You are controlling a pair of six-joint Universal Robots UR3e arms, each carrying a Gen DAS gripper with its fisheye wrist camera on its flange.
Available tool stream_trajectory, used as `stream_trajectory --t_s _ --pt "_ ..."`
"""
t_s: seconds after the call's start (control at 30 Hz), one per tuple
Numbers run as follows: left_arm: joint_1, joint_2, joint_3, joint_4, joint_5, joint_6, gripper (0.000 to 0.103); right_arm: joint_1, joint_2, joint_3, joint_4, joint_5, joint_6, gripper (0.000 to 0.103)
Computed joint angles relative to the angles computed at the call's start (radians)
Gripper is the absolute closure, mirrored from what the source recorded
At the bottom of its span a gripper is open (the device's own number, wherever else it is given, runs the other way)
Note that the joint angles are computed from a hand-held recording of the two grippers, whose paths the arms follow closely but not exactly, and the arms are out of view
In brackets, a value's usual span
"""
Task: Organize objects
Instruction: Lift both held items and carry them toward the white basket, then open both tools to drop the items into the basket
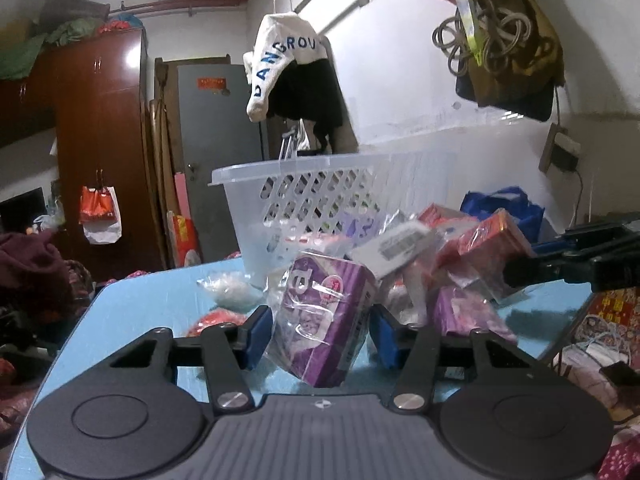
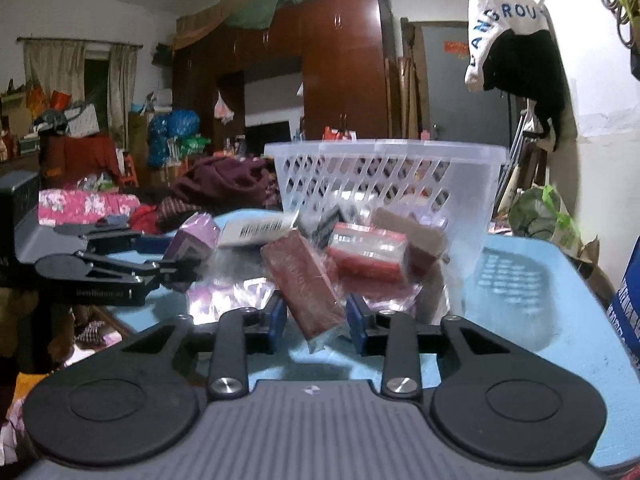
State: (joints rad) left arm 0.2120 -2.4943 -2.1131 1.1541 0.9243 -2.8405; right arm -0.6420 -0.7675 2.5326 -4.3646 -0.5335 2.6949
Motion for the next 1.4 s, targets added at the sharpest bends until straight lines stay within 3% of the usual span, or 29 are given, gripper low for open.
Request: stream_trajectory --t_s 0.27,0.5,0.67,0.77,0.9,0.97,1.0,1.03,1.07,1.1,1.13,1.17,1.23,1.27,1.33,1.4 --pt "0.038 -0.004 -0.005 0.056 -0.043 -0.063 0.046 0.001 -0.028 -0.031 0.049 0.006 0.025 0.071" --pt "0.046 0.105 0.076 -0.08 -0.092 -0.144 0.046 -0.033 -0.105 -0.053 0.016 0.061 0.136 0.072" --pt "-0.025 0.194 0.385 -0.419 -0.087 -0.247 0.046 0.047 -0.272 -0.298 0.202 -0.015 0.311 0.072" --pt "-0.1 0.162 0.676 -0.738 -0.029 -0.268 0.046 0.168 -0.296 -0.571 0.496 -0.178 0.297 0.072" --pt "-0.194 0.031 1.071 -1.125 0.118 -0.257 0.046 0.271 -0.208 -0.911 0.887 -0.318 0.243 0.072" --pt "-0.218 -0.049 1.225 -1.225 0.158 -0.281 0.045 0.302 -0.164 -1.011 0.994 -0.376 0.213 0.069" --pt "-0.226 -0.073 1.259 -1.235 0.17 -0.269 0.043 0.314 -0.149 -1.052 1.058 -0.392 0.196 0.066" --pt "-0.233 -0.087 1.282 -1.257 0.184 -0.239 0.028 0.313 -0.142 -1.051 1.051 -0.389 0.202 0.055" --pt "-0.239 -0.08 1.266 -1.257 0.198 -0.227 0.015 0.309 -0.141 -1.029 1.011 -0.392 0.215 0.045" --pt "-0.245 -0.061 1.207 -1.203 0.224 -0.211 0.015 0.303 -0.149 -0.986 0.948 -0.397 0.226 0.024" --pt "-0.244 -0.026 1.107 -1.105 0.245 -0.233 0.015 0.29 -0.167 -0.927 0.876 -0.392 0.235 0.012" --pt "-0.242 0.012 1.002 -1.006 0.261 -0.248 0.015 0.271 -0.19 -0.852 0.789 -0.374 0.246 0.009" --pt "-0.201 0.079 0.793 -0.792 0.191 -0.208 0.015 0.211 -0.241 -0.686 0.641 -0.3 0.261 0.001" --pt "-0.175 0.103 0.688 -0.689 0.138 -0.207 0.015 0.16 -0.239 -0.581 0.508 -0.223 0.27 0.0" --pt "-0.13 0.134 0.479 -0.503 0.042 -0.197 0.015 0.101 -0.246 -0.413 0.358 -0.168 0.275 0.0" --pt "-0.111 0.147 0.272 -0.313 0.029 -0.211 0.015 0.037 -0.168 -0.253 0.125 -0.112 0.306 0.0"
